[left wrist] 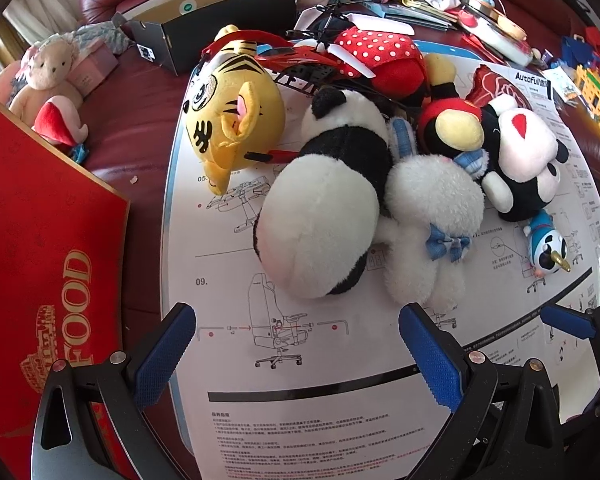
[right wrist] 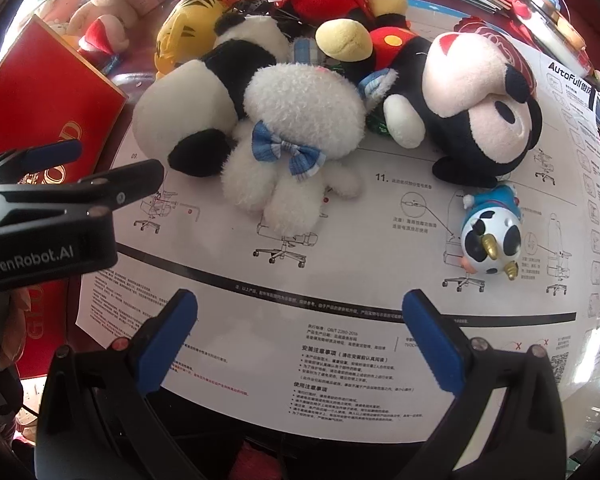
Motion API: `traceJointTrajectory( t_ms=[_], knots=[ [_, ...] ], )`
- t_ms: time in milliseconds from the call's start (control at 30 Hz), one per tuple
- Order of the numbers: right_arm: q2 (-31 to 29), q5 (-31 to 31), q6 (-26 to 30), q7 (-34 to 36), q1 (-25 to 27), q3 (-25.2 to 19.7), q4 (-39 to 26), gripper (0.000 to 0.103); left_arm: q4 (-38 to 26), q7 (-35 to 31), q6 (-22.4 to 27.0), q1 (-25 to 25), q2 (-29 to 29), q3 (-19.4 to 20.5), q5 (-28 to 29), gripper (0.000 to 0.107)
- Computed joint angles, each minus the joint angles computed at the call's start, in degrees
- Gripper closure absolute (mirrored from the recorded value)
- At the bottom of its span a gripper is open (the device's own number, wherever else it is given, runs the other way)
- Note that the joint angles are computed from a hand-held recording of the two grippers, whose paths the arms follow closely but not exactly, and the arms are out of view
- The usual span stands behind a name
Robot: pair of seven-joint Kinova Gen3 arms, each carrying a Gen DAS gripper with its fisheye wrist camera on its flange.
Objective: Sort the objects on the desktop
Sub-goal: 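Move the right tool toward the black-and-white panda plush on the sheet, then lower the open right tool around the panda plush's body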
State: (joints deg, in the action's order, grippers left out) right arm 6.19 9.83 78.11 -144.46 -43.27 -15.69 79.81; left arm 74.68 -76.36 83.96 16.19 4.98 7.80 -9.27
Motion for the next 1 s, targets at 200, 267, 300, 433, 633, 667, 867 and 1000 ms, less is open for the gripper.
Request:
traceJointTrajectory(
  t_ms=[200, 267, 300, 433, 633, 667, 867, 1000],
  knots=[
    [-0.65, -0.38, 0.12, 1.23, 0.75, 0.33, 0.15, 0.0, 0.82, -2.31, -1.72, -1.21, -0.26, -0.65, 1.24, 0.006],
    [-1.26, -0.5, -0.03, 1.29, 1.34, 0.46, 0.67, 0.0, 1.24, -3.87, -2.54, -2.33, -0.49, -1.1, 3.02, 0.006],
    [-1.46, -0.66, -0.2, 1.22, 1.7, 0.53, 0.88, 0.0, 1.49, -4.49, -3.0, -2.69, -0.61, -1.19, 3.54, 0.006],
    [-3.29, -2.09, -1.12, 1.55, 3.82, 0.86, 2.85, 0.0, 1.52, -6.36, -3.83, -3.54, -0.4, -1.3, 4.43, 0.006],
    [-3.59, -3.75, -1.83, 4.16, 6.28, 0.96, 2.23, 0.003, 1.09, -9.15, -4.16, -4.88, 0.55, -1.71, 6.5, 0.006],
    [-3.58, -4.06, -1.87, 4.71, 6.62, 1.05, 2.03, 0.006, 1.13, -9.69, -4.37, -4.99, 0.76, -1.73, 6.66, 0.006],
    [-0.14, -1.85, -1.95, 6.6, 6.5, 1.68, -3.97, 0.008, 1.47, -12.71, -4.75, -7.23, 2.34, -2.6, 11.3, 0.015],
    [2.89, -1.62, -1.31, 8.73, 6.43, 2.87, -9.0, 0.01, 2.68, -14.36, -5.53, -9.01, 2.21, -3.14, 14.77, 0.022]
  ],
)
